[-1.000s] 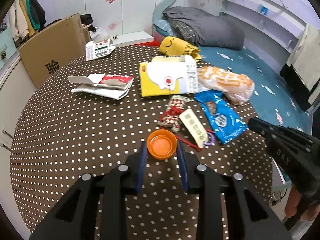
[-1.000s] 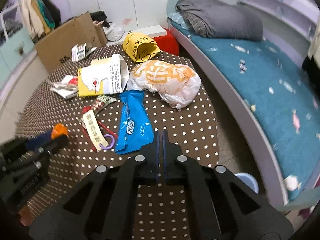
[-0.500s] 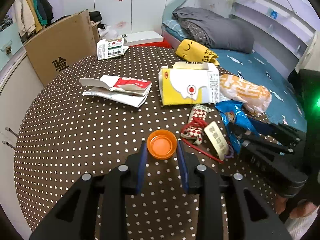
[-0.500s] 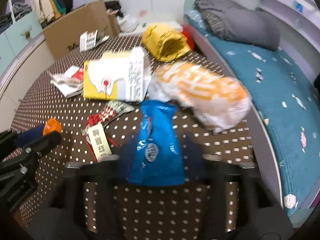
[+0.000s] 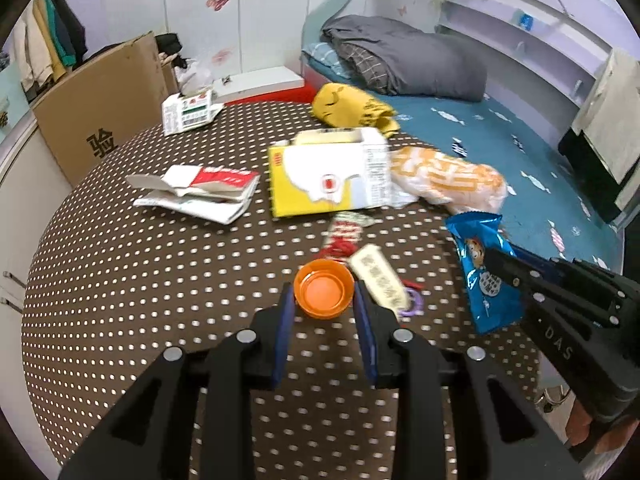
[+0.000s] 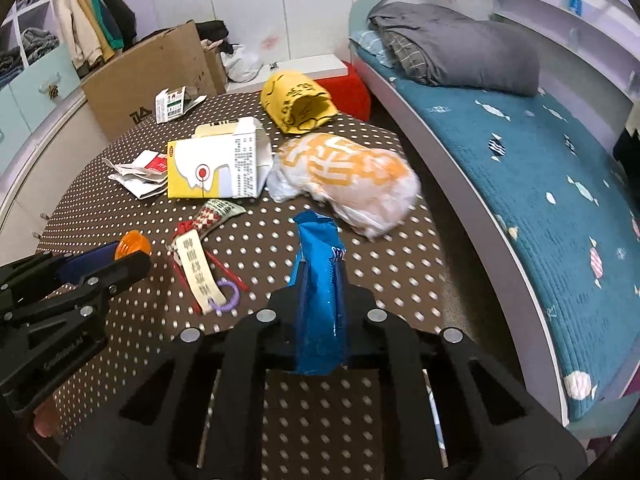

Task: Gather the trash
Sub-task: 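Grasp the orange bottle cap with the left tool, then carry the blue packet and orange cap with both tools over the bucket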

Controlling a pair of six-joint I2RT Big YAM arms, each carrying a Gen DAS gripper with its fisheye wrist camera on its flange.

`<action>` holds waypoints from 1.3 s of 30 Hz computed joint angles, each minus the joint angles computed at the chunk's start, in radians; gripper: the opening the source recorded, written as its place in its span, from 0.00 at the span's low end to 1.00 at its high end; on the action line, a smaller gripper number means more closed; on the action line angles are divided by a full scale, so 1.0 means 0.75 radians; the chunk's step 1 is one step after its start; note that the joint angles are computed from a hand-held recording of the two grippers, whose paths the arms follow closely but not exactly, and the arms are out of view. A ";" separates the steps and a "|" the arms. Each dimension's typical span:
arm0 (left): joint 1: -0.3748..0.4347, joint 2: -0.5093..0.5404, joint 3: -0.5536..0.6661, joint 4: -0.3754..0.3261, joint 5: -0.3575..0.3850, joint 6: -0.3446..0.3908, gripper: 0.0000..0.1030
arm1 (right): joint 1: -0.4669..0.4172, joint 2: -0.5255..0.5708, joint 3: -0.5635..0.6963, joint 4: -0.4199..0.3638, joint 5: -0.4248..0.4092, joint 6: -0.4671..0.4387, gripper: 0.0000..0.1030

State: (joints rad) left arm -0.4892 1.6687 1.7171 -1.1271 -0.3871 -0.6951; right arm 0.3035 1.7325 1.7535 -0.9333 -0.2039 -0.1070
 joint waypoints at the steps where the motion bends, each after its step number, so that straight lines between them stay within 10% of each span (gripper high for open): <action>1: -0.011 0.009 0.015 -0.002 -0.001 0.005 0.28 | -0.009 -0.008 -0.007 -0.001 -0.002 0.004 0.12; 22: -0.238 0.314 0.421 -0.050 0.095 0.141 0.28 | -0.322 -0.256 -0.294 0.071 -0.040 0.083 0.12; 39: -0.379 0.764 1.080 -0.312 0.208 0.275 0.28 | -0.585 -0.341 -0.446 0.088 -0.029 0.138 0.12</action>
State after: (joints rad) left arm -0.7737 2.2419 2.5269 -1.3614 -0.2314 -0.4889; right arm -0.1352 1.4768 1.4188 -0.8671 -0.2257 -0.0036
